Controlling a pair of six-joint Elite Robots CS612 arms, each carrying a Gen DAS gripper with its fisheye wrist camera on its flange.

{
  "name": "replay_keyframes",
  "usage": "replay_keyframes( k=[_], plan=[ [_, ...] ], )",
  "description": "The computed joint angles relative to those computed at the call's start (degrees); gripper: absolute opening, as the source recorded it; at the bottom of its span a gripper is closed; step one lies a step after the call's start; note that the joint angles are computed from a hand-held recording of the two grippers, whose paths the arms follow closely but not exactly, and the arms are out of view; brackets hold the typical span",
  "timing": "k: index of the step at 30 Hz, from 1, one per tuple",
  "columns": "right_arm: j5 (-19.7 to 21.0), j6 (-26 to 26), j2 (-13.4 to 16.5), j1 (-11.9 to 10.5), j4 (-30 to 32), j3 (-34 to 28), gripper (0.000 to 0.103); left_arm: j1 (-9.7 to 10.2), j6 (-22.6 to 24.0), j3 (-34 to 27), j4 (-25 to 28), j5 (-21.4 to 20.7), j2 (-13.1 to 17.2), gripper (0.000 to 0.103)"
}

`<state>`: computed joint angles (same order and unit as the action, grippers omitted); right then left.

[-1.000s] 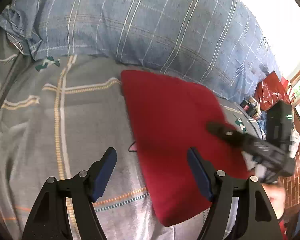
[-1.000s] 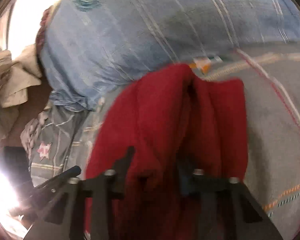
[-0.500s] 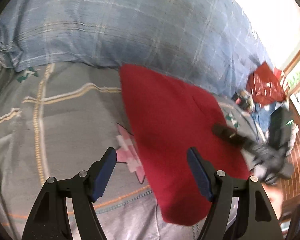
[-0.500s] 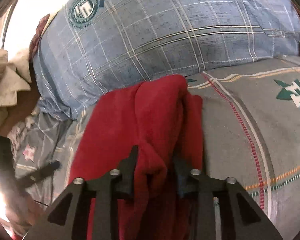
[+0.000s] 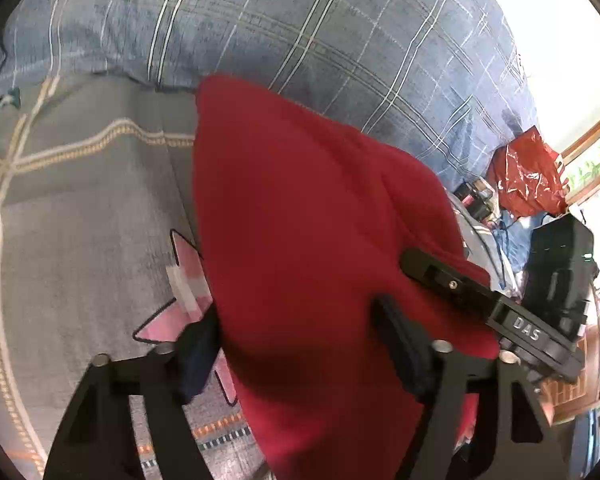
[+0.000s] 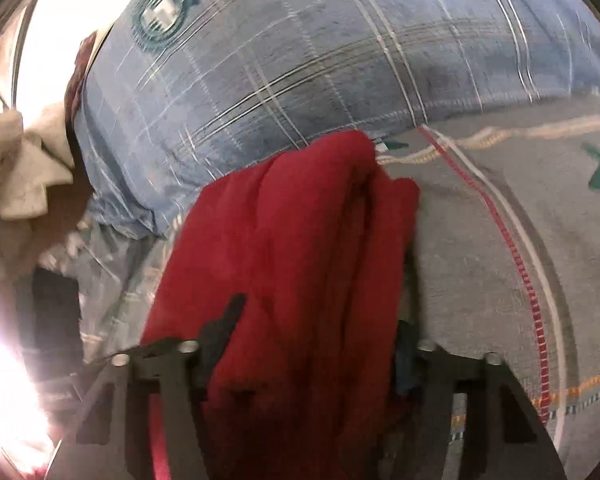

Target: Fold small clothes

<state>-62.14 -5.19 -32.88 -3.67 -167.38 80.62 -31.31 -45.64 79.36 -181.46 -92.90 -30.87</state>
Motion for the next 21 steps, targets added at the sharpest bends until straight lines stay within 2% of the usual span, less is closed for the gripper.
replay_keyframes(
  k=[2, 3, 5, 9, 12, 14, 16, 18, 19, 21],
  plan=[
    [-0.1, -0.4, -0.8, 0.3, -0.3, 0.6, 0.045, 0.12, 1.1, 1.0, -0.3, -0.2, -1.0, 0.051],
    [1.1, -0.7, -1.4, 0.3, -0.4, 1.1, 0.045, 0.25, 0.8, 2.1, -1.3, -0.7, -1.9, 0.05],
    [3.7, -1.1, -2.8, 0.3, -0.5, 2.4, 0.045, 0.27, 0.8, 4.8, -3.6, -0.6, -3.9, 0.05],
    [7.3, -2.3, -5.5, 1.1, 0.1, 4.7, 0.045, -0.26, 1.8, 11.2, -5.4, 2.5, -8.7, 0.05],
    [8.5, -2.2, -5.4, 2.1, 1.8, 4.4, 0.053, -0.8, 1.5, 14.6, -4.0, 6.1, -10.5, 0.053],
    [6.8, -0.6, -4.7, 2.7, 2.7, 4.0, 0.058, -1.2, 1.2, 15.3, 0.2, 9.1, -10.8, 0.053],
    [0.9, 0.2, -4.5, 3.4, 5.0, 3.7, 0.058, -1.86, 1.0, 15.9, 4.2, 13.5, -11.0, 0.053],
    [-4.5, 2.8, -4.9, 3.7, 1.6, 4.7, 0.059, -2.19, 1.2, 16.3, 4.0, 14.8, -10.8, 0.053],
    [-4.7, 3.5, -5.2, 3.4, -0.5, 5.6, 0.059, -2.23, 0.9, 16.7, 2.6, 14.8, -10.7, 0.053],
    [-1.5, 2.0, -5.9, 3.1, -1.4, 6.6, 0.059, -2.28, 0.0, 16.8, 0.5, 14.3, -10.4, 0.056]
  ],
)
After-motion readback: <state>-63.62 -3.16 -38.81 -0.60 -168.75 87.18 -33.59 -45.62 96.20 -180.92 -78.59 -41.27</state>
